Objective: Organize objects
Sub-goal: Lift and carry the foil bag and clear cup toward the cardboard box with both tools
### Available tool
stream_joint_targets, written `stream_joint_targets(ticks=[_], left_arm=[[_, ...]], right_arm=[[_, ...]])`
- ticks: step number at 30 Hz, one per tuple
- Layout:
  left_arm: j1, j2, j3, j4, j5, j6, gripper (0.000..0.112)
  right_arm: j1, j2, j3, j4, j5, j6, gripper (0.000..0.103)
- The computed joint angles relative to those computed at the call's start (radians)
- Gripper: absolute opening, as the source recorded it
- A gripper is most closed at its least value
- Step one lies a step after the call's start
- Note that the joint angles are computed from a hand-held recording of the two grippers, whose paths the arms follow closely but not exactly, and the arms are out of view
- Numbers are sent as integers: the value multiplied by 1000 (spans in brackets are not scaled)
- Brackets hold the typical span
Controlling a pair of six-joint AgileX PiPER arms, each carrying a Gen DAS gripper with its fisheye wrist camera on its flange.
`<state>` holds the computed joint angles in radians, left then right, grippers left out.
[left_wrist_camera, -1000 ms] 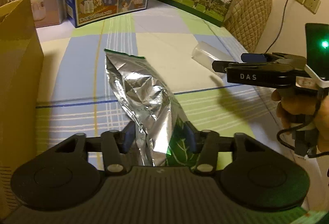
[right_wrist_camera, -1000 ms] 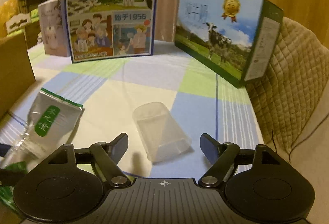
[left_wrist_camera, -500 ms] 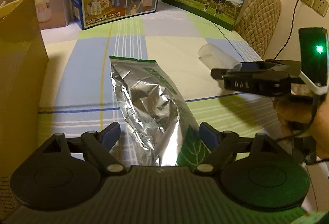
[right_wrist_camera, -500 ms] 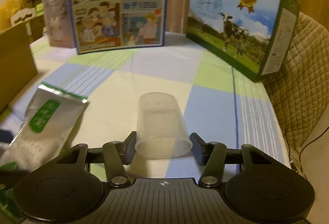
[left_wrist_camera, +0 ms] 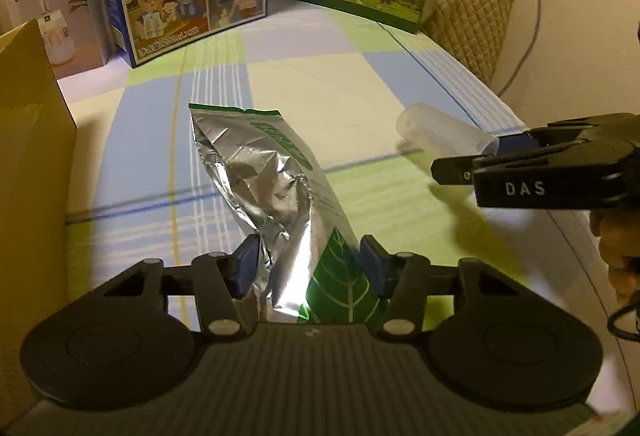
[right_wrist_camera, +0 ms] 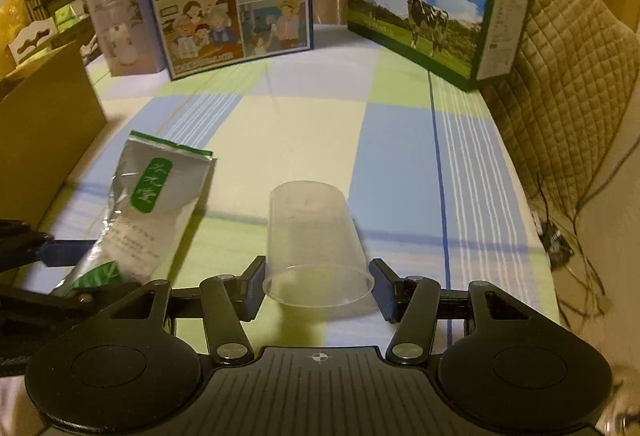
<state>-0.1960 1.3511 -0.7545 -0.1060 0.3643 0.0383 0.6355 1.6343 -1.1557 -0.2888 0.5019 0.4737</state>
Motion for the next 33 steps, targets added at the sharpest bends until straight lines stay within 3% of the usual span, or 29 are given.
stream_joint_targets(ticks=[7,10,14,15,18,28,33], left_arm=[[-22,-249,136,-89,149,21,44],[-13,-393,213,-135,225,33,44],[26,-509,278,-162,286,55,65],[30,-510,280,-157,290,51,71],[21,-498,276,-142,268,26,73],[90,-432,274,-247,216,119,78],[63,-405,272,-220,175,75,79]], right_arm=[[160,-238,207,-99,91,245,51],[220,-281,250,-97,127,261,51],[263,-254,245,-146,139,253,54],[262,-249,244,-163,125,267,55],[231,-230,238,-117,83,246,57],[227,-143,166,-86,129,209,57],[236,-129,149,-75,138,191,49]])
